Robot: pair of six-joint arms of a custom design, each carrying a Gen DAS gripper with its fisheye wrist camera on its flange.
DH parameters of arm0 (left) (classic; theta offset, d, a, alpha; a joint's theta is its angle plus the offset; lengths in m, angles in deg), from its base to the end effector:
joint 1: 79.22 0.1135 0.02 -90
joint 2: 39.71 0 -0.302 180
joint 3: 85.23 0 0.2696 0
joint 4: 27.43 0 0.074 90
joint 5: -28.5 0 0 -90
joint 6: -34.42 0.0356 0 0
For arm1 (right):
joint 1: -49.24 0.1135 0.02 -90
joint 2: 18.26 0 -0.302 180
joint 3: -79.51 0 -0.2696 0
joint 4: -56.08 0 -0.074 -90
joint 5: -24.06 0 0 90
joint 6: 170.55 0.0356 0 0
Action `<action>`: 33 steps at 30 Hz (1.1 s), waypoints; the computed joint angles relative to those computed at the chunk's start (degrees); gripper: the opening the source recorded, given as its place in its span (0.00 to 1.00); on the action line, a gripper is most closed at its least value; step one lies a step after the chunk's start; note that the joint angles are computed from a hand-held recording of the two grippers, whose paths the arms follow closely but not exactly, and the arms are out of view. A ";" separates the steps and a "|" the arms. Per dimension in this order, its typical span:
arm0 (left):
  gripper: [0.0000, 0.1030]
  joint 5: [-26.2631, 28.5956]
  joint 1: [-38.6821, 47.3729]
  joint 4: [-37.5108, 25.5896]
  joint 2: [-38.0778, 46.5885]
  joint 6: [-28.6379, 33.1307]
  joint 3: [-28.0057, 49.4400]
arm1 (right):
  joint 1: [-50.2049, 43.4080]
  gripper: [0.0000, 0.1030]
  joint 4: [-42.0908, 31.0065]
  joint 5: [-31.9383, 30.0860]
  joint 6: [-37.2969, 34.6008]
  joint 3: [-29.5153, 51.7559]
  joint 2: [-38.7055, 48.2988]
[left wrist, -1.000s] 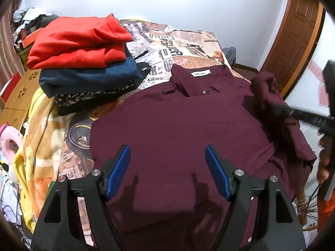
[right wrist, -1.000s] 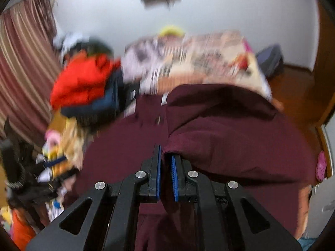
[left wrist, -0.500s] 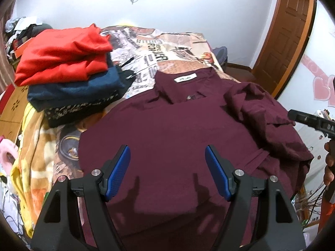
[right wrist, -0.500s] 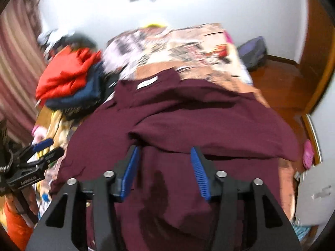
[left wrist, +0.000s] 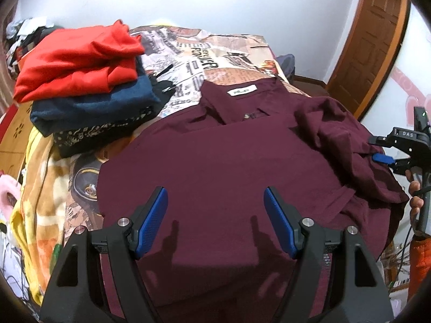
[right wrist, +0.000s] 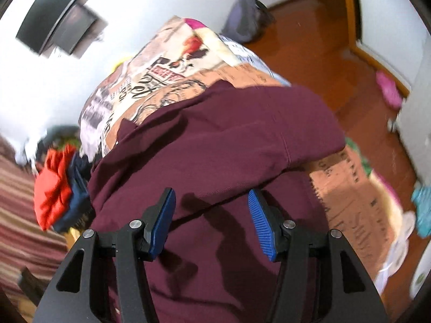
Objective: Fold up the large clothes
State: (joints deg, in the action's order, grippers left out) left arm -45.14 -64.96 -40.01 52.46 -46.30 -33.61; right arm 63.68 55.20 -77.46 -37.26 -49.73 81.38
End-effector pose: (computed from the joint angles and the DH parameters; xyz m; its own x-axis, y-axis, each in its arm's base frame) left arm 0.2944 0.0645 0.1535 -0.7769 -0.0378 -0.6285 0.0534 0.9906 -0.1256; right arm 0.3064 0.0862 0.1250 -0.7913 0.4900 -0.3657 0.2381 0.7978 0.5539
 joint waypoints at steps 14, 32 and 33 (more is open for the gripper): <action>0.71 1.62 4.86 1.59 2.54 0.22 0.11 | 1.91 0.16 -3.26 3.30 -3.69 7.74 3.95; 0.71 9.92 22.64 0.15 -1.96 4.70 -2.06 | 30.60 0.09 -16.21 7.23 -21.37 31.87 4.12; 0.71 10.22 24.20 -0.15 -1.82 5.26 -2.11 | 32.07 0.09 -17.59 6.89 -21.65 34.15 6.81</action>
State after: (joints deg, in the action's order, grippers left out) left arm -34.92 -40.76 -40.16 50.63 -41.04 -35.72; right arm 95.75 37.61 -70.57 -58.91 -15.59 88.19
